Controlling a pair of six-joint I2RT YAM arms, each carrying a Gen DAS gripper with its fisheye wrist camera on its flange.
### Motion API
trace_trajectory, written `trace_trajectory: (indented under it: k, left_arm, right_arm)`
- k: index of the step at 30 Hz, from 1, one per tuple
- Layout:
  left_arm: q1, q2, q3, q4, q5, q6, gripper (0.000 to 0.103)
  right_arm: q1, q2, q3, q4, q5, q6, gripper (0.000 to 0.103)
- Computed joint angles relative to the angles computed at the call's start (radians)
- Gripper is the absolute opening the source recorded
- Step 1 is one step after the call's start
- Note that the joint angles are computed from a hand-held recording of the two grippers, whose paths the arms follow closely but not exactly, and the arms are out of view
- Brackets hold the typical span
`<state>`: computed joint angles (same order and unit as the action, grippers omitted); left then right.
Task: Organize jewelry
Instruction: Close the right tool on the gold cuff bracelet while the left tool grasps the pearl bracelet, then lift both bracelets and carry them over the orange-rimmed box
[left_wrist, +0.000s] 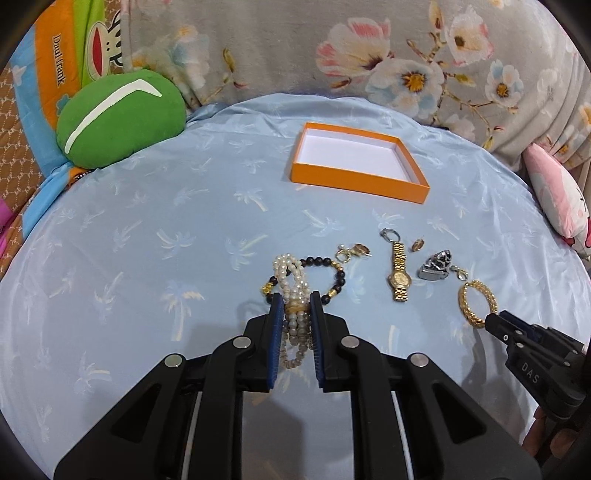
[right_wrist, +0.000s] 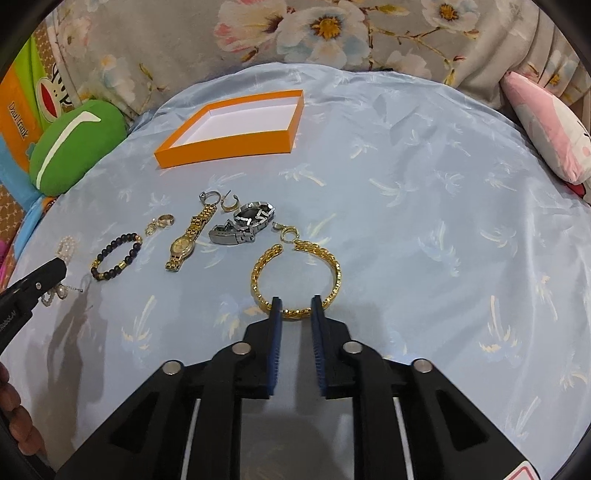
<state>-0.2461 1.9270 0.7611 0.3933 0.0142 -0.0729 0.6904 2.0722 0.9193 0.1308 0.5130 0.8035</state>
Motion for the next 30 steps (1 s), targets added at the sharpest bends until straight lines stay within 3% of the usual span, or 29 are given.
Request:
trace_trajectory:
  k: [2, 3, 7, 12, 14, 20, 22, 24, 30]
  left_arm:
    - [0.004, 0.01, -0.003, 0.001, 0.004, 0.001, 0.014]
    - [0.005, 0.018, 0.0, -0.002, 0.01, 0.002, 0.014]
    - [-0.007, 0.044, 0.004, 0.005, 0.005, -0.003, 0.014]
    - [-0.018, 0.036, -0.014, 0.023, 0.004, 0.003, 0.014]
    - [-0.014, 0.036, -0.015, 0.024, 0.008, 0.004, 0.014]
    - [0.016, 0.043, -0.022, 0.008, 0.05, -0.006, 0.014]
    - [0.033, 0.046, -0.037, 0.011, 0.072, 0.0, 0.023]
    - [0.047, 0.043, -0.077, 0.054, 0.071, 0.006, 0.041]
    - [0.042, 0.05, -0.102, 0.09, 0.057, 0.026, 0.044]
  right_arm:
    - [0.021, -0.015, -0.028, 0.053, 0.062, -0.016, 0.075]
    - [0.024, -0.015, -0.019, 0.046, 0.081, -0.03, 0.075]
    - [-0.013, 0.029, 0.086, -0.057, 0.063, -0.069, 0.075]
    - [-0.057, 0.11, 0.184, -0.119, -0.002, -0.087, 0.064]
    - [-0.061, 0.127, 0.19, -0.115, -0.023, -0.079, 0.057]
    - [-0.05, 0.111, 0.152, -0.079, -0.021, -0.062, 0.057]
    - [-0.045, 0.098, 0.131, -0.063, -0.02, -0.054, 0.057]
    - [-0.038, 0.082, 0.105, -0.04, -0.02, -0.047, 0.057]
    - [-0.028, 0.075, 0.089, -0.024, -0.025, -0.039, 0.057]
